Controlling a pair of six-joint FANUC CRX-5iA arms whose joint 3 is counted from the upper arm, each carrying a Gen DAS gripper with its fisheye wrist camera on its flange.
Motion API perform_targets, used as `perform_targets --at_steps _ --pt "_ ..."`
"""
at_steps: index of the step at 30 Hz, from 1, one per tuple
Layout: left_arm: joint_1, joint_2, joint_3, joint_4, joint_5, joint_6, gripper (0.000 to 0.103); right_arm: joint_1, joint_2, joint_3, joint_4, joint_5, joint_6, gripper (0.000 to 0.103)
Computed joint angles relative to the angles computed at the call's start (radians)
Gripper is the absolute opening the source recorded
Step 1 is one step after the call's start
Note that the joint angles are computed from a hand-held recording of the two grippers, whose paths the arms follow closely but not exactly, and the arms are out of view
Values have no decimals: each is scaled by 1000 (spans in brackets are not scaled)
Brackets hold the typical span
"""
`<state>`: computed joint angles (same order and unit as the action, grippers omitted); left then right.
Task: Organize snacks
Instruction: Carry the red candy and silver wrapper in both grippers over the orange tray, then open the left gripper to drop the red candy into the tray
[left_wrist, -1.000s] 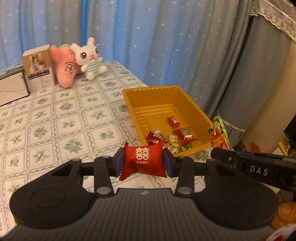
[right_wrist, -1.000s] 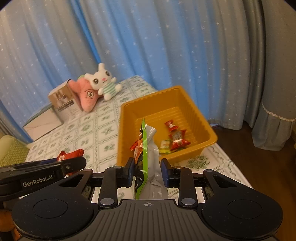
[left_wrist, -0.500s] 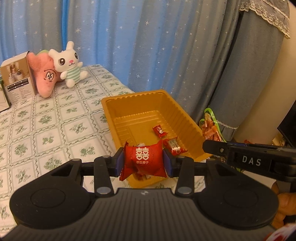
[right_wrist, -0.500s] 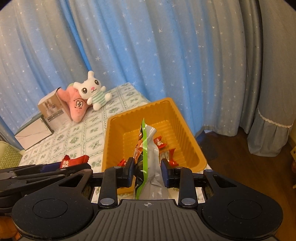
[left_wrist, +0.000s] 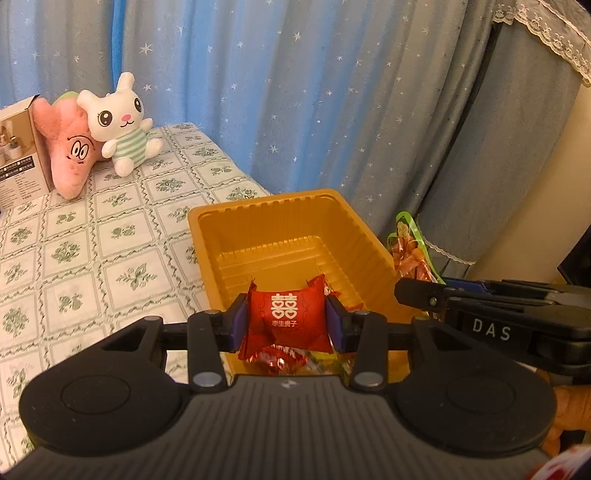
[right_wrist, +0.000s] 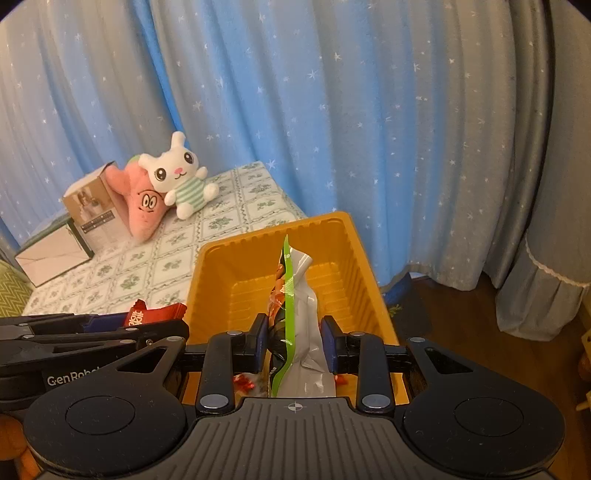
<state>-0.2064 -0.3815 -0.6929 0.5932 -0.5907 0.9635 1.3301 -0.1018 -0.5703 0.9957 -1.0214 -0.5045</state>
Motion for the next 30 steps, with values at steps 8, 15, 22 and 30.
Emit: perform_targets --at_steps 8,15,22,30 --pt "-18 120 59 16 44 -13 40 -105 33 10 -12 104 101 31" --pt "-29 197 90 23 62 -29 40 -164 62 17 -31 167 146 31" --pt "-37 242 104 38 74 -67 40 -193 82 23 -44 198 166 31" --pt "-47 276 121 50 98 -96 39 -199 85 21 -48 202 165 31"
